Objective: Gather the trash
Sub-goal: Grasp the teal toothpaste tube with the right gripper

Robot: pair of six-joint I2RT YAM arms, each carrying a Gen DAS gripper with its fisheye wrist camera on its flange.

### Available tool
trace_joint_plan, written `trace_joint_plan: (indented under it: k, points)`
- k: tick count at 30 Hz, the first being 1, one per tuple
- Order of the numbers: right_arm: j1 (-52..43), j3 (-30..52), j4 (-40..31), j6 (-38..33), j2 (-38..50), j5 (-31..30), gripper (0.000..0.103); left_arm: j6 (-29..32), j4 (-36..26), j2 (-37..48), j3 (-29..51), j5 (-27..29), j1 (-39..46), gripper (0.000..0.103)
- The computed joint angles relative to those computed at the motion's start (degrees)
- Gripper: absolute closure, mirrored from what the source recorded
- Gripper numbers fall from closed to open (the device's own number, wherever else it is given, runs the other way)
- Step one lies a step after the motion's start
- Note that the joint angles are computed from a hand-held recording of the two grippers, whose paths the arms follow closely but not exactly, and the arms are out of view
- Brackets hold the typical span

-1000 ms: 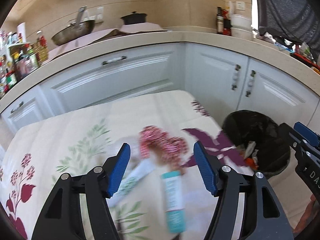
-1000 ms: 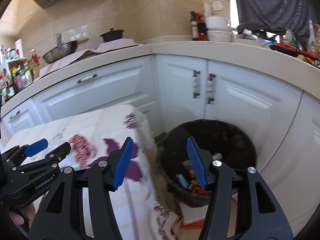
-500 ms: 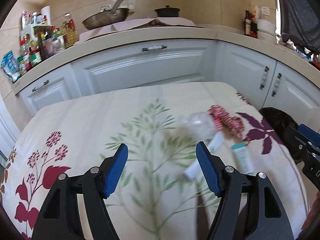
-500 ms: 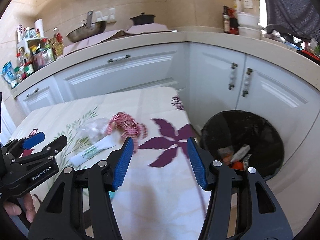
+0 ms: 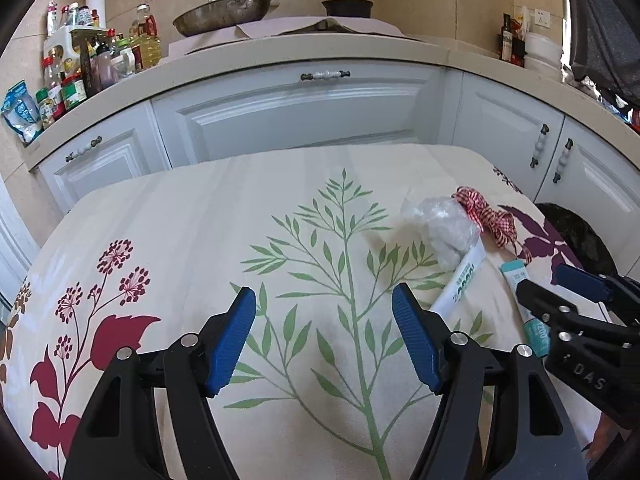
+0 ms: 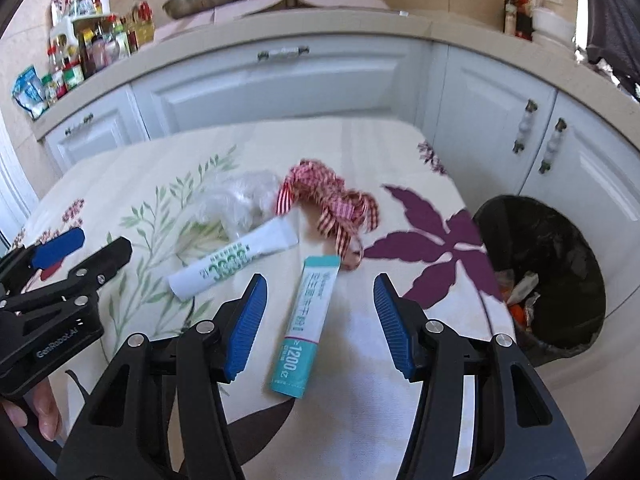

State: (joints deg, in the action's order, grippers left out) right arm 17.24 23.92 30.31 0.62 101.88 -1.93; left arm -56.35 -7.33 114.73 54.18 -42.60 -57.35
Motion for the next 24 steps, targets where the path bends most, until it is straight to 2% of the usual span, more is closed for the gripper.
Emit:
trace_joint_plan:
  k: [3,6,8,12,24]
  points:
    - [0.2,1.5,-2.0,0.1,1.3,0.4,0.052,0.5,1.1,0.3,-0.5,1.0,0.3,0.034]
    - [0.4,3.4,-4.7,-0.4,2.9,0.2,0.064,0.8,2.2,0.4,-0.9,1.9,0.5,0.034]
    - [0.8,3.4,-4.7,-0.6,3.0,0.9,0.068,1.3,2.9,0.4,-1.2,2.4,0.7,0.034]
    - [0.9,3.1,-4.6,-1.5,2.7,1.3,0.085,2.2,3.4,0.7,-0.7,2.6,0.8,0.034]
    - [-6.9,-0.7,-2.4,-4.1,-3.0,-4.4,0.086,8.5,4.2,5.1,7.0,6.0,1.1,0.034]
